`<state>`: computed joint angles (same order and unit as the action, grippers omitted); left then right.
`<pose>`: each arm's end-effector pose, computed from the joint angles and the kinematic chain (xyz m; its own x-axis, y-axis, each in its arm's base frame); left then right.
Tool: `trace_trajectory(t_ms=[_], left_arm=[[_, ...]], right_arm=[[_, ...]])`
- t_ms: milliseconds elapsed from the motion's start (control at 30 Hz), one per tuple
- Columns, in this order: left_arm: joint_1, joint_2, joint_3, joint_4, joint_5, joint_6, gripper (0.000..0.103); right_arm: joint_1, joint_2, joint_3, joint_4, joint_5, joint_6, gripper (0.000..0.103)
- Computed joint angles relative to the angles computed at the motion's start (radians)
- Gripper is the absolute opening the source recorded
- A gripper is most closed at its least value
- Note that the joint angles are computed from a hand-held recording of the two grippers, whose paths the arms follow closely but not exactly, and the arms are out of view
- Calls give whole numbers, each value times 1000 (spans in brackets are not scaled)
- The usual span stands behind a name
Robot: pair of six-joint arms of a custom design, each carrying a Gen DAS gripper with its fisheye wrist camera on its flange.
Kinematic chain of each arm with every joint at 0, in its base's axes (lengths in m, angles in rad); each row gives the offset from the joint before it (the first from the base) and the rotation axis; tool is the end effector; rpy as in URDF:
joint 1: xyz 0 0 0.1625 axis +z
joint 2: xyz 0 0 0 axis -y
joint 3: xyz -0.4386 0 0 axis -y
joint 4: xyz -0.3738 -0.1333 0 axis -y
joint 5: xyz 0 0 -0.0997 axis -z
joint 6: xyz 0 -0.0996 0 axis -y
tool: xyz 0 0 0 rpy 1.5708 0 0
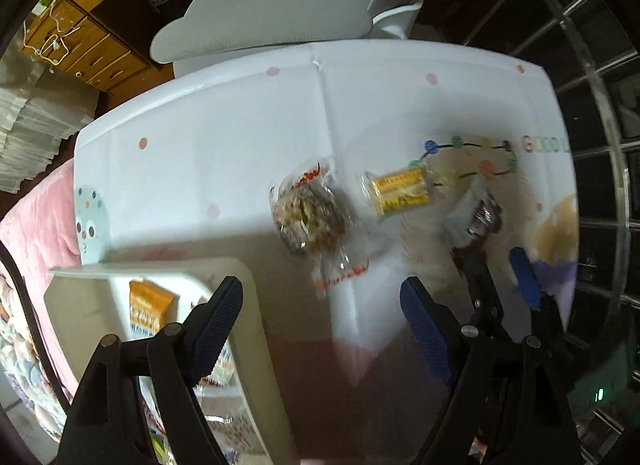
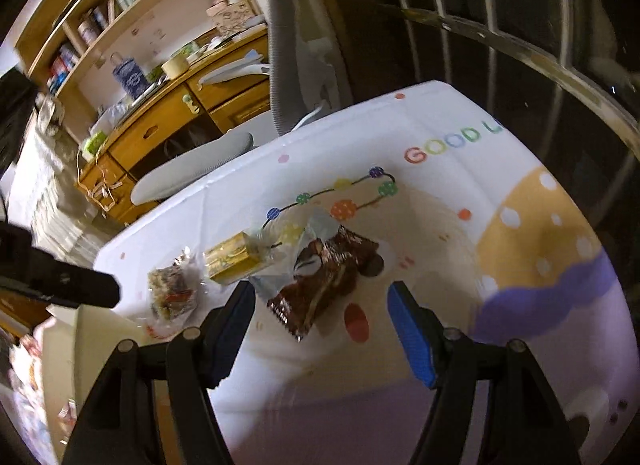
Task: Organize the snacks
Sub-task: 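Move both tools back toward the last snacks on the tablecloth, then grasp the clear nut bag with the left gripper while the right grasps the brown chocolate pack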
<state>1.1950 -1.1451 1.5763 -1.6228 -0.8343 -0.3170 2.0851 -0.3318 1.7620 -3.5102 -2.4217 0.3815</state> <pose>-0.0288 -0.6186 0.3003 -0.6744 0.2087 -0.7083 0.1376 0.9779 0.1572 0.3392 -0.4816 -0.0735 -0.8600 0.2782 0.4278 -0.1178 0.7075 -0.6969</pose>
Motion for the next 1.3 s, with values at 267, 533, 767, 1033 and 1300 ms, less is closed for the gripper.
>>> trace_trajectory(t_ms=[267,533,767,1033,1300], left_arm=[[25,89,-38,46,87,-39,74],[43,144,-74,82,117,-56,69],[50,171,-88,100,133,-73,60],[64,177,-84,72,104,-68,49],[68,148,-54,5,88,-32,43]], right_arm=[[-12,60,-62,-44,-26,-160,69],[-23,83,-86,-86,-27,-222,66],[-24,88,-96,-76,-50,-272,39],[-24,83,-90,-62,-82,-288,5],[-32,42,-50,-30,-28,-220,4]])
